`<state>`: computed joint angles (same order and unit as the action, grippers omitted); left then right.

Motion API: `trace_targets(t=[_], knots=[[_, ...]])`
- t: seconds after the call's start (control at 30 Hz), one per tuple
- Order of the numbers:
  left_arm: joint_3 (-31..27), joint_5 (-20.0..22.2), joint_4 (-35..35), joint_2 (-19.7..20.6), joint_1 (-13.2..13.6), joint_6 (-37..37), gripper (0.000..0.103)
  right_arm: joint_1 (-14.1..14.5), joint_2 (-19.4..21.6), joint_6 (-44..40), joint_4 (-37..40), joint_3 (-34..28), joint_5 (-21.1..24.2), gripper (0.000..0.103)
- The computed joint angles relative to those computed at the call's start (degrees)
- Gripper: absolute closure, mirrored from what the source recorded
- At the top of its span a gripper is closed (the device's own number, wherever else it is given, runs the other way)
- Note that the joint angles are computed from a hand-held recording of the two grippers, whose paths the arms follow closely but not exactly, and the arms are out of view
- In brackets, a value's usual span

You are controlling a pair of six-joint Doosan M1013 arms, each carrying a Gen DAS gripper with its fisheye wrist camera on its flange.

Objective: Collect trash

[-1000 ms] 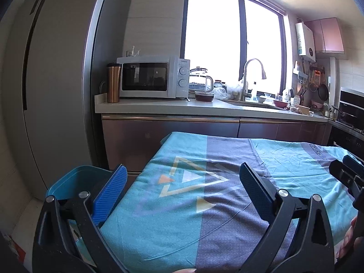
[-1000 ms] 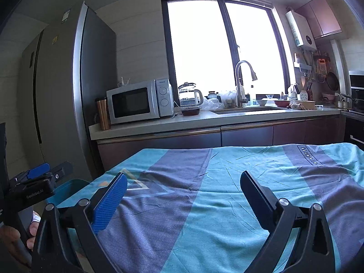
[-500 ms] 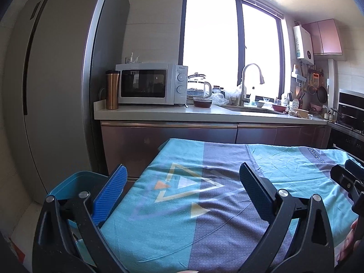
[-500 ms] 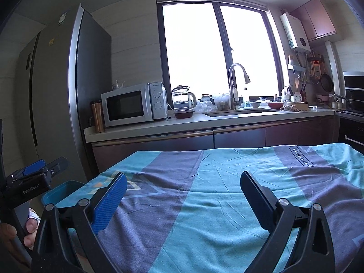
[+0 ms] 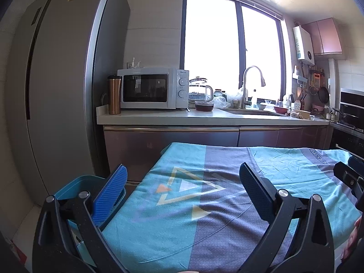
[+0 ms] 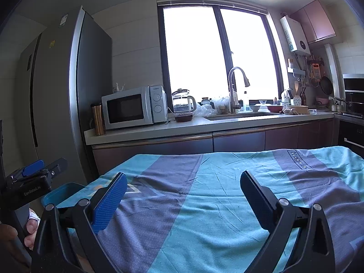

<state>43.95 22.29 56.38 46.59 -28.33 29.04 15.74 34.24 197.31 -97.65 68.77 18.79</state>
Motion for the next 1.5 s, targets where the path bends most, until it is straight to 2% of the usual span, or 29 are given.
trace_targets(t=[0.23, 1.5], knots=[[0.0, 0.5, 3.2, 0.1, -0.3, -2.4, 0.006, 0.0, -0.1, 1.2, -1.2, 0.1, 0.4, 0.007], [-0.2, 0.7, 4.3, 0.2, -0.3, -3.4, 0.006, -0.2, -0.2, 2.1, -2.2, 0.0, 0.7, 0.007]])
